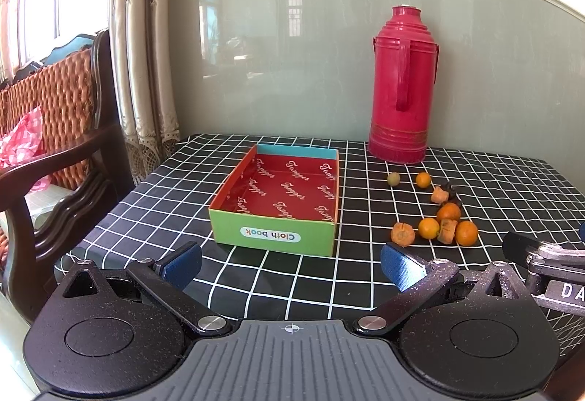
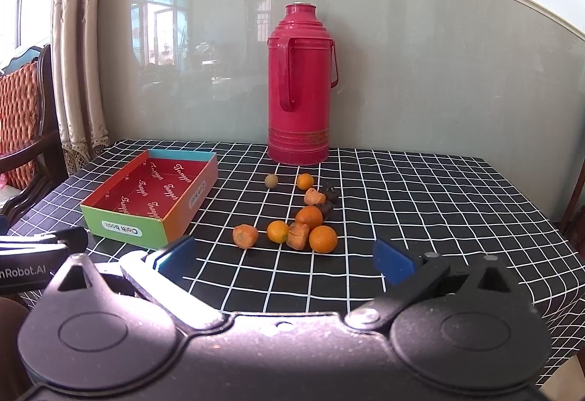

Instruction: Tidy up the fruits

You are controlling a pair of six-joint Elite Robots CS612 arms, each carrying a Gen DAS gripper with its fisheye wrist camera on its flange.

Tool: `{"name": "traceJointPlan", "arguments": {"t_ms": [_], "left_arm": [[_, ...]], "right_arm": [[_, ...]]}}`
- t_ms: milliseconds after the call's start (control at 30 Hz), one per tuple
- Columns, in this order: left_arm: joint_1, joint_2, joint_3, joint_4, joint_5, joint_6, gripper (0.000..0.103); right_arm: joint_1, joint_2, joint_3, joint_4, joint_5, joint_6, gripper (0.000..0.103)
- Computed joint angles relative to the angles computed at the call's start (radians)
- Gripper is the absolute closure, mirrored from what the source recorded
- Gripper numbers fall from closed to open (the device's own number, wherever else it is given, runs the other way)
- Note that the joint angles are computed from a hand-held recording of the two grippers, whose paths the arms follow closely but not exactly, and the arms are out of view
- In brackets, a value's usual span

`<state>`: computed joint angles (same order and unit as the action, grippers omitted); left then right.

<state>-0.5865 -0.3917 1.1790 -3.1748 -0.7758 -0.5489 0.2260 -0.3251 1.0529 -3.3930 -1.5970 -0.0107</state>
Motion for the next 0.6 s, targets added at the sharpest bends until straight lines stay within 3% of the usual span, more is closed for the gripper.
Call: {"name": "traceJointPlan", "arguments": {"t_ms": [600], "left_arm": [[-0.001,0.004,-0.008,0.001,0.004,0.019,0.0]], "right_arm": [[-0.004,0.006,-0.003,-0.006,-0.008,0.021,0.006]]}}
